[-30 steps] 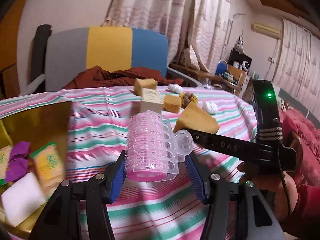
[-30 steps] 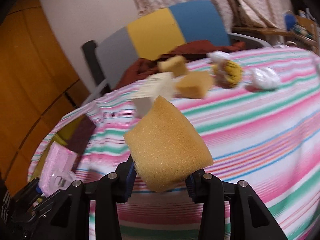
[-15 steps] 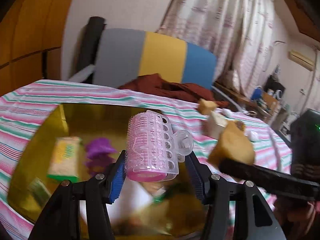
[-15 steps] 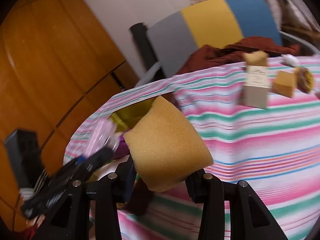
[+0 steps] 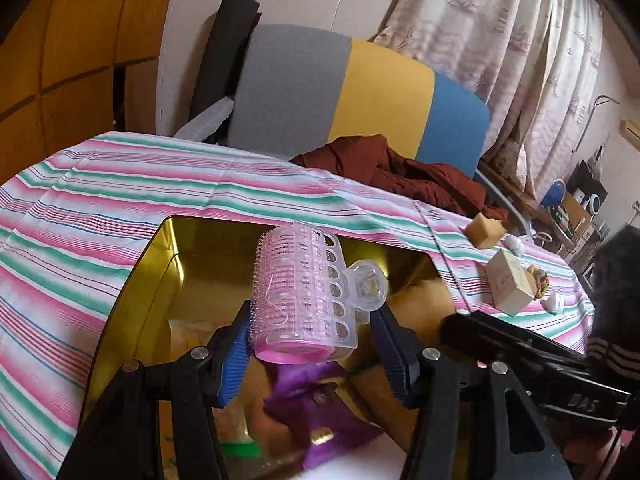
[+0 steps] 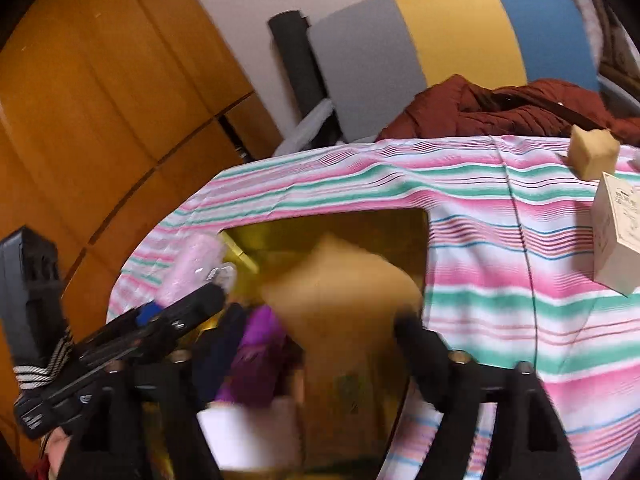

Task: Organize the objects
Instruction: 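Carry the roller and sponge into the gold tray and open both grippers, then withdraw both grippers from the tray toward the remaining items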

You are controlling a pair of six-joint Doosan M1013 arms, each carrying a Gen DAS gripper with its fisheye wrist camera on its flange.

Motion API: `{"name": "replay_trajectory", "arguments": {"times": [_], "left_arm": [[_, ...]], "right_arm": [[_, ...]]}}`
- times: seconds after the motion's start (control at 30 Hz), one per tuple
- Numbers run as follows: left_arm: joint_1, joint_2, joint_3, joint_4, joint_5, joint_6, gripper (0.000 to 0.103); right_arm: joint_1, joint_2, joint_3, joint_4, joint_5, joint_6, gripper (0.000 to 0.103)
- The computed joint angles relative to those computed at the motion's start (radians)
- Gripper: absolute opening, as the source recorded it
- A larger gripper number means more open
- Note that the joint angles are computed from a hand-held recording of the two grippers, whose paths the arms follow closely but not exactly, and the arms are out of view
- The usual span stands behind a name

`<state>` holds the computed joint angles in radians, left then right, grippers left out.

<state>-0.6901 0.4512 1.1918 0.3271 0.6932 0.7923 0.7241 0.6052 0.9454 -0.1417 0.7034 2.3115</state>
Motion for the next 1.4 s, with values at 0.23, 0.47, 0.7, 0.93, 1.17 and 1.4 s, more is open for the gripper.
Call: {"name": "replay_trajectory", "arguments": {"times": [0.23,0.47,0.7,0.93,1.17,1.4], "left_arm": [[0.023,0.031,-0.031,-0.072,0.031,0.017,0.058],[0.007,0.026,-0.034,0.085,0.068,-0.140,0.085],[-0.032,-0.025,0.037,0.228,0.074,-0.349,0.085],[-0.093,-0.056,0.091,0.276,0.015,-0.339,0.085],[-0.141,-0.053,0.085,0.257,-0.013,-0.231,0.085],[-0.182,-0.051,0.079,0.234,-0.040,-0.144,0.085]], "right_arm": [[0.014,-0.071,0.130,-0.090,-0.098,0.142,0.085],[0.025,-0.122,0.222,-0.116,-0.179,0.196,0.086],[0.030,-0.161,0.283,-0.183,-0.226,0.279,0.086],[0.025,-0.193,0.337,-0.222,-0.241,0.356,0.087],[0.018,-0.224,0.386,-0.303,-0.238,0.471,0.087],[0.010,-0.250,0.431,-0.372,-0.212,0.563,0.087]]}}
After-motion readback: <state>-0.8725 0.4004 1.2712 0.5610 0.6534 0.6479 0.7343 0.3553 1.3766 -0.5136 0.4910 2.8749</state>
